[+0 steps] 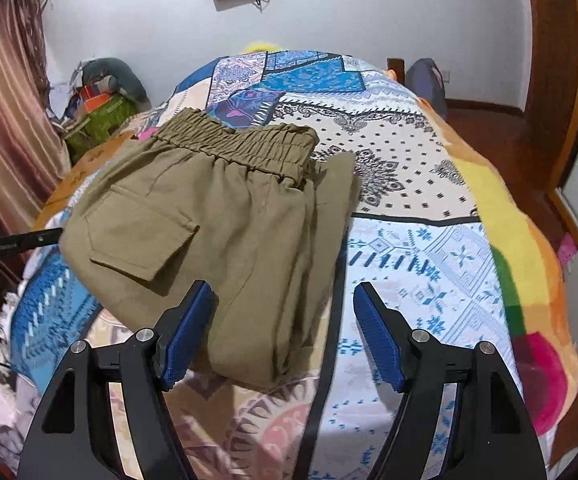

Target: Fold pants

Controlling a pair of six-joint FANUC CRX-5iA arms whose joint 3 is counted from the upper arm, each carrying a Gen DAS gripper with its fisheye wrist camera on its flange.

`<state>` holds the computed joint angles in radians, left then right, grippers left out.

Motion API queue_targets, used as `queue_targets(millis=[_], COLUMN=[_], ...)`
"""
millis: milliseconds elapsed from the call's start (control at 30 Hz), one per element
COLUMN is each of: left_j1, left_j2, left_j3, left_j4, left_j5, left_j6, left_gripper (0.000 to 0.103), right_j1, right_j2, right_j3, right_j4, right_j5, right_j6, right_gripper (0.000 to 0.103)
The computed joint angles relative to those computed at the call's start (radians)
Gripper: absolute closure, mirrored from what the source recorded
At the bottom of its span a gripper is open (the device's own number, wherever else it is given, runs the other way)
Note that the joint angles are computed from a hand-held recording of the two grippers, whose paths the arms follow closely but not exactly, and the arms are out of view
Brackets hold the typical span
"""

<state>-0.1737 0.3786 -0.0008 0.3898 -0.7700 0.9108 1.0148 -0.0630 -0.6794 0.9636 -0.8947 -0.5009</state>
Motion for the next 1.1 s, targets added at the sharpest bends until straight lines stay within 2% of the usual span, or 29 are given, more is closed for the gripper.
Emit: queue_targets(millis=[100, 233, 300, 367, 433, 600, 833, 933, 1000, 1100], left_j1=[0.009, 0.023, 0.021, 0.01, -0.001, -0.023, -0.027, -0.024, -0.025, -0.024], left_j2=[-0.002, -0.002, 0.006, 0.011, 0.028, 0.107, 0.261, 0.294, 0.312, 0.346], left_j3=[0.009, 0.024, 0.042, 0.053, 0.075, 0.178, 0.349, 0.373, 0.392, 0.427], left_j4=[-0.017, 0.061, 0.1, 0.118, 0.132, 0.116, 0.114, 0.16, 0.176, 0.21], left_j5=[-0.006, -0.012, -0.018, -0.006, 0.001, -0.06, -0.22, -0.248, -0.261, -0.288], left_j6=[-0.011, -0.081, -0.113, -0.134, -0.161, -0.154, -0.075, -0.083, -0.081, -0.076], left_gripper=[0.091, 0.088, 0.079, 0.058, 0.051, 0.051, 0.051, 0.05, 0.048, 0.046], right_j1=[0.007, 0.006, 0.004, -0.004, -0.019, -0.066, -0.137, -0.182, -0.204, -0.22], right_j2=[-0.004, -0.025, -0.032, -0.047, -0.051, -0.037, -0.043, -0.059, -0.061, -0.052], right_j3=[0.021, 0.031, 0.037, 0.03, 0.027, 0.032, -0.011, -0.047, -0.057, -0.053], right_j4=[-0.046, -0.067, -0.064, -0.046, -0.035, -0.062, -0.076, -0.045, -0.038, -0.031], right_j5=[-0.04, -0.054, -0.065, -0.054, -0.041, 0.011, 0.172, 0.266, 0.305, 0.32], right_j6=[0.048, 0.083, 0.096, 0.079, 0.068, 0.081, 0.049, 0.002, -0.016, -0.007], right_gripper=[0.038, 0.04, 0.04, 0.04, 0.04, 0.036, 0.036, 0.036, 0.031, 0.028])
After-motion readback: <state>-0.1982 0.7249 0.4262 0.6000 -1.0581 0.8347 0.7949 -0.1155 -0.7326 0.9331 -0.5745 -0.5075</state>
